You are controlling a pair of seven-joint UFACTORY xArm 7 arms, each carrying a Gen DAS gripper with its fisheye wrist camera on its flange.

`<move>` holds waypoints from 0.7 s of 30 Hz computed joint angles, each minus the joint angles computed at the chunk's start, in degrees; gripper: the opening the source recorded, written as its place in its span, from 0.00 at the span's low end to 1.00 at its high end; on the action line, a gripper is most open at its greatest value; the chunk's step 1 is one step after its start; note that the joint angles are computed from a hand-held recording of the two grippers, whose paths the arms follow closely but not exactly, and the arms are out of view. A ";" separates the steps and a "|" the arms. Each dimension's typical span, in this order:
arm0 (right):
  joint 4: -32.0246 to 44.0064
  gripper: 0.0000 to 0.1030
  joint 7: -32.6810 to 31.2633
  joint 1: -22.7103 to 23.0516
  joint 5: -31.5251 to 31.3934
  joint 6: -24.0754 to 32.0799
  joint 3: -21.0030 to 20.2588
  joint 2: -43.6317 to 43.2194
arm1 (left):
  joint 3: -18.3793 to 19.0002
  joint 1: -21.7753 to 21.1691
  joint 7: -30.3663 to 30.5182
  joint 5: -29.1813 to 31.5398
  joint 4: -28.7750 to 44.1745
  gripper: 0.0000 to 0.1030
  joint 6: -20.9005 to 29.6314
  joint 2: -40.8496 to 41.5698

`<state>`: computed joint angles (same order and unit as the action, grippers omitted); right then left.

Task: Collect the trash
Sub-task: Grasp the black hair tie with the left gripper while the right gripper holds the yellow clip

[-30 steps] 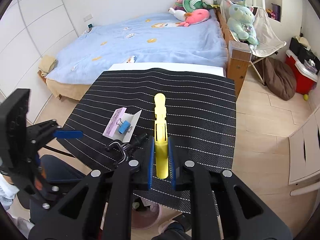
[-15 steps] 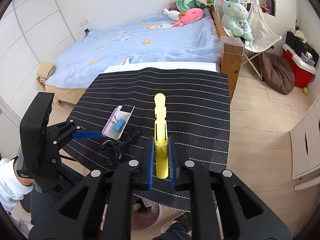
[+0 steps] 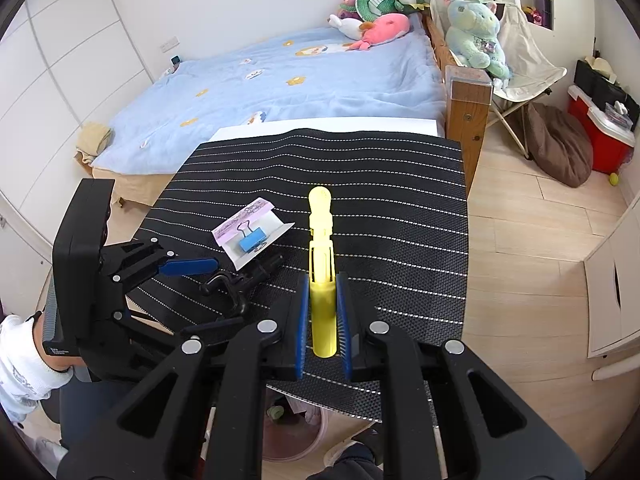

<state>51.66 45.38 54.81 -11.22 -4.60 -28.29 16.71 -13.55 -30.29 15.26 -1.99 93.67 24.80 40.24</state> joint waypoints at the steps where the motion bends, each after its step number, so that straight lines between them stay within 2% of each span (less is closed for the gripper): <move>1: 0.14 0.12 -0.13 -0.34 0.07 0.02 0.43 0.12 | 0.07 -0.05 -0.07 0.02 0.08 0.56 0.07 0.01; 3: 0.30 0.12 -0.26 -0.63 0.18 0.05 0.85 0.26 | 0.05 0.20 -0.15 -0.19 0.16 0.52 0.23 -0.06; 11: -0.04 0.12 -1.46 -1.71 1.64 -0.43 2.44 0.47 | -1.48 1.66 1.22 -2.51 0.52 0.51 1.24 -0.05; 21: -0.20 0.12 -3.79 -0.89 5.07 -1.17 2.76 1.04 | -3.28 3.87 3.55 -5.98 -3.57 0.51 -0.41 -3.42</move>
<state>51.46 41.59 53.92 -6.15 -5.77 -25.52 17.75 -16.83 -26.42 18.80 -7.97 90.10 24.39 36.82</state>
